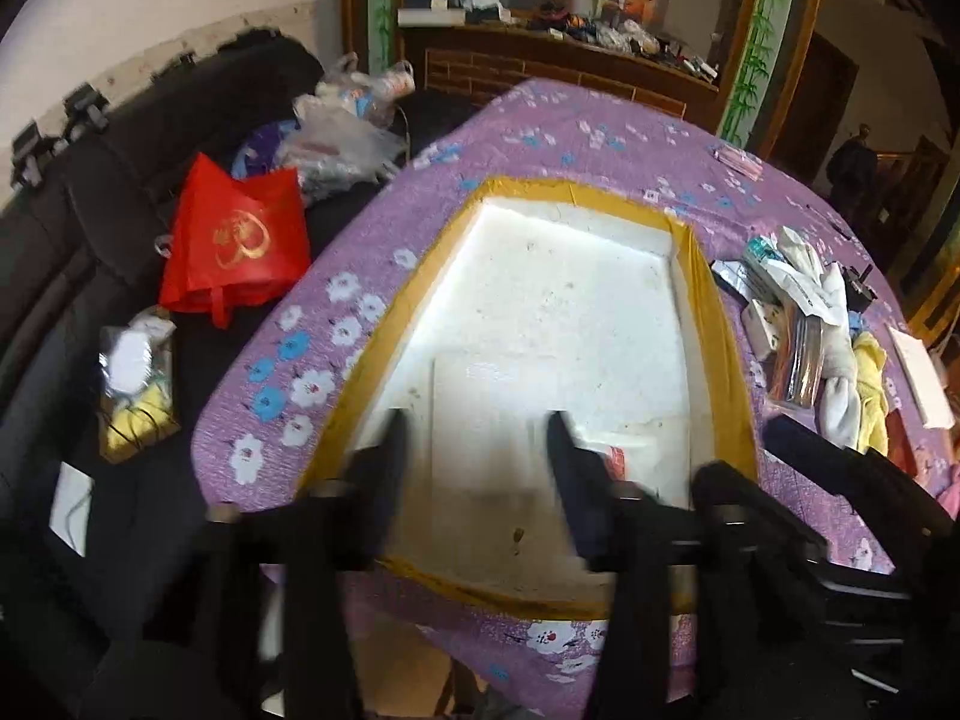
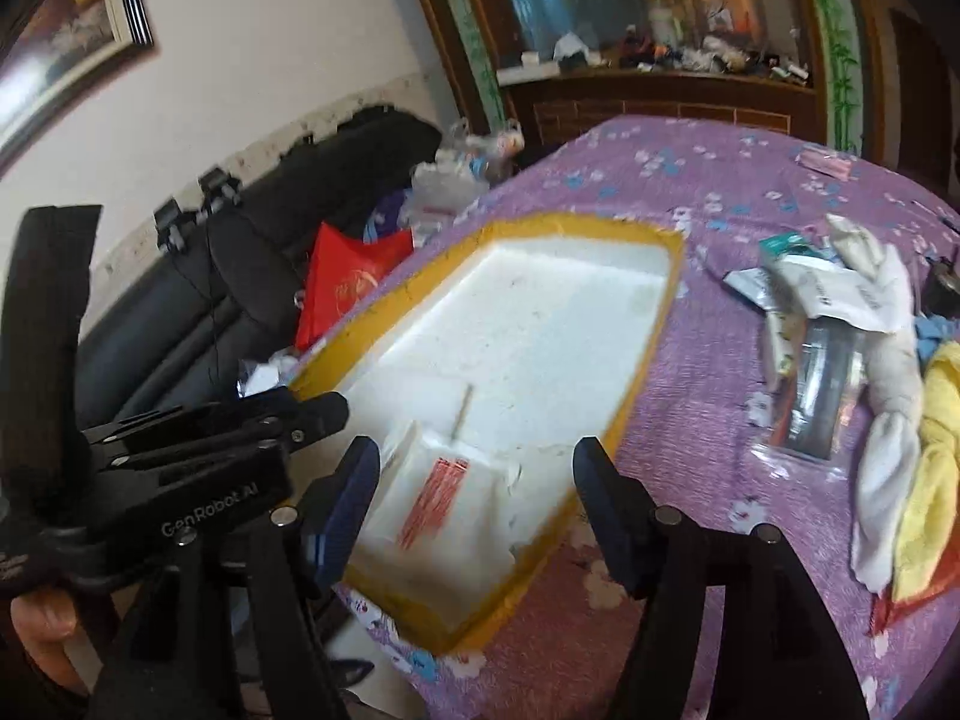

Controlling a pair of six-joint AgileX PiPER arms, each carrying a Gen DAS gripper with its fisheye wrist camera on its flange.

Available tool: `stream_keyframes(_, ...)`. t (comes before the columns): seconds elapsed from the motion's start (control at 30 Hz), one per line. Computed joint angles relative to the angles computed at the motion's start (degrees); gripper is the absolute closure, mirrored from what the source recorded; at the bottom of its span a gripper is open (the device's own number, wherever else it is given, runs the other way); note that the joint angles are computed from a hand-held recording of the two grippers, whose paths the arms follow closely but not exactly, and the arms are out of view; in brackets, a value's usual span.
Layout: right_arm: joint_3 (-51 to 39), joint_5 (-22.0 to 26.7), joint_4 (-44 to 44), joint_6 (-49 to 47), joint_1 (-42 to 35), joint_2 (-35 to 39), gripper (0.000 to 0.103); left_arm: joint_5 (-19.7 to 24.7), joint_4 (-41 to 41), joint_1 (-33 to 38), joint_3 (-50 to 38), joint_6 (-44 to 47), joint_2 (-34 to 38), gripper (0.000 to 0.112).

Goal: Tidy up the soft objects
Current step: 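Carry both items into the white foam tray and open both tools, then grasp the yellow towel with the left tool while the right grasps the pink fuzzy ball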

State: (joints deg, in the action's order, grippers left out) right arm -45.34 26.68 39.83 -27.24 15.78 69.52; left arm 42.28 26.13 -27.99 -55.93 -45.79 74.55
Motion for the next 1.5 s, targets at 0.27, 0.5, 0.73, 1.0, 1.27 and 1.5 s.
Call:
stream_keyframes(0.27, 8.14, 7.11, 2.11, -5.91, -16.56, -10.45, 0.036, 3.62, 5.67, -11.64, -1.73, -5.39, -2.68, 0.055)
stream_keyframes(0.5, 13.84, 12.82, 1.60, -15.35, -39.01, -11.63, 0.036, -4.48, -9.92, -16.37, -3.73, 3.80, -0.08, 0.055)
stream_keyframes(0.73, 18.79, 15.16, 6.19, -27.41, -48.58, -13.10, 0.036, -2.41, -18.07, -20.47, -10.33, 10.99, 8.72, 0.055)
stream_keyframes(1.0, 20.76, 13.00, 8.25, -31.93, -48.62, -14.50, 0.035, -3.98, -11.01, -23.63, -9.25, 3.46, 9.64, 0.055)
stream_keyframes(1.27, 20.16, 23.39, 16.79, -44.24, -64.91, -13.71, 0.035, -3.14, -16.06, -21.47, -17.77, 11.04, 15.69, 0.055)
stream_keyframes(1.5, 15.37, 26.51, 19.57, -49.37, -73.86, -9.65, 0.044, 0.26, -21.96, -21.22, -36.09, 22.01, 29.17, 0.055)
